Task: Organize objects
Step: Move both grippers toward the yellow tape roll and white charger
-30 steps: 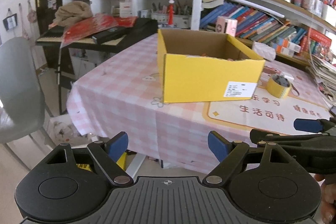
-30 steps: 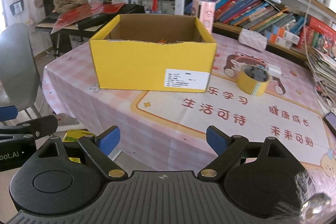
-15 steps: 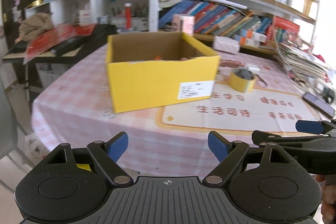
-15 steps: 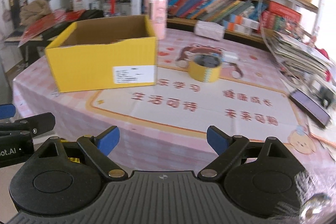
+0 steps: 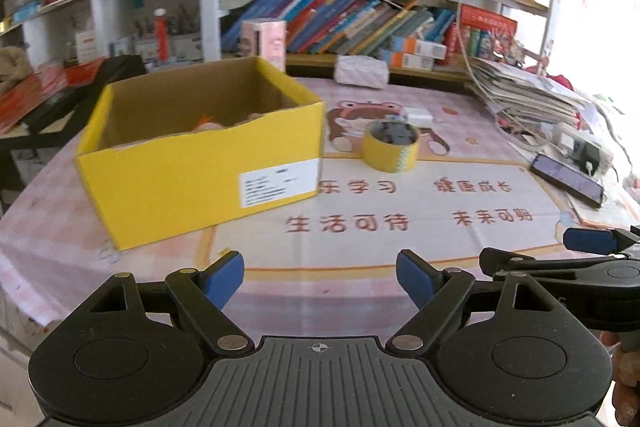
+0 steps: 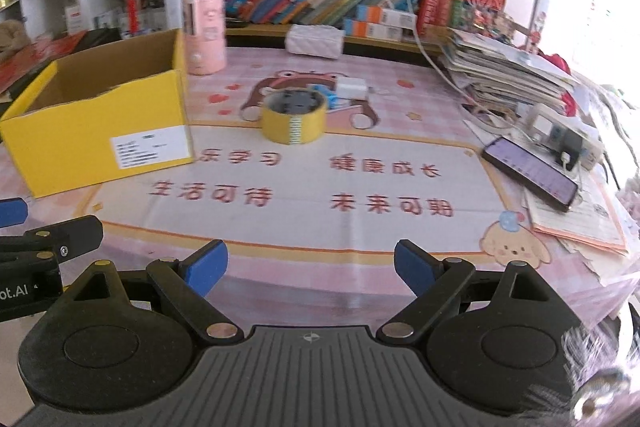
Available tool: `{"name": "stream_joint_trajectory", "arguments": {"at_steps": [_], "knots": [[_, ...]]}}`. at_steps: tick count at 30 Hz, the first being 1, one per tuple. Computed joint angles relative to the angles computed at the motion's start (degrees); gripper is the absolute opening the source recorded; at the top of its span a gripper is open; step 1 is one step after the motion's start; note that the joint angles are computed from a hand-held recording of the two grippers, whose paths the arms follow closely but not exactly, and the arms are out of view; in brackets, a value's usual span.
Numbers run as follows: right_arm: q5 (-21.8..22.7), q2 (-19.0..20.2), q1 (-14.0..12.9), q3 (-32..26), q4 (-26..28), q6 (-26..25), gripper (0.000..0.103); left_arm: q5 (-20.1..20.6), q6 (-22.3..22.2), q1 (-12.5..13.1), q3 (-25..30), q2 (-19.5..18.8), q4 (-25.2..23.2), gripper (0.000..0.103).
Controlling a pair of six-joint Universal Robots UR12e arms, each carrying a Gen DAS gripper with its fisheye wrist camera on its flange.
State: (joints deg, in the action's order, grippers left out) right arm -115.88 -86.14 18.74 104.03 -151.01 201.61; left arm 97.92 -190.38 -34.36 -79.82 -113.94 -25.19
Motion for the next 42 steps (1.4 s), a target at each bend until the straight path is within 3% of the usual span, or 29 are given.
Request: {"name": "stream_joint_trajectory", "arguments": {"at_steps": [15, 36, 42], "knots": [[4.5, 1.8, -6.8, -1.8, -2.4, -4.1, 0.090, 0.3, 0.2, -1.3, 12.7, -8.4, -3.8, 0.085], [14.7, 6.2, -15.6, -5.6, -5.9, -10.8, 0.090, 5.5, -2.7, -3.2, 34.0, -21.0, -17.3, 0.086], [16.2, 8.0, -17.1, -7.3, -6.4, -12.2, 0.089, 5.9, -3.3, -3.1, 41.3, -25.3, -21.2, 0.092]]}}
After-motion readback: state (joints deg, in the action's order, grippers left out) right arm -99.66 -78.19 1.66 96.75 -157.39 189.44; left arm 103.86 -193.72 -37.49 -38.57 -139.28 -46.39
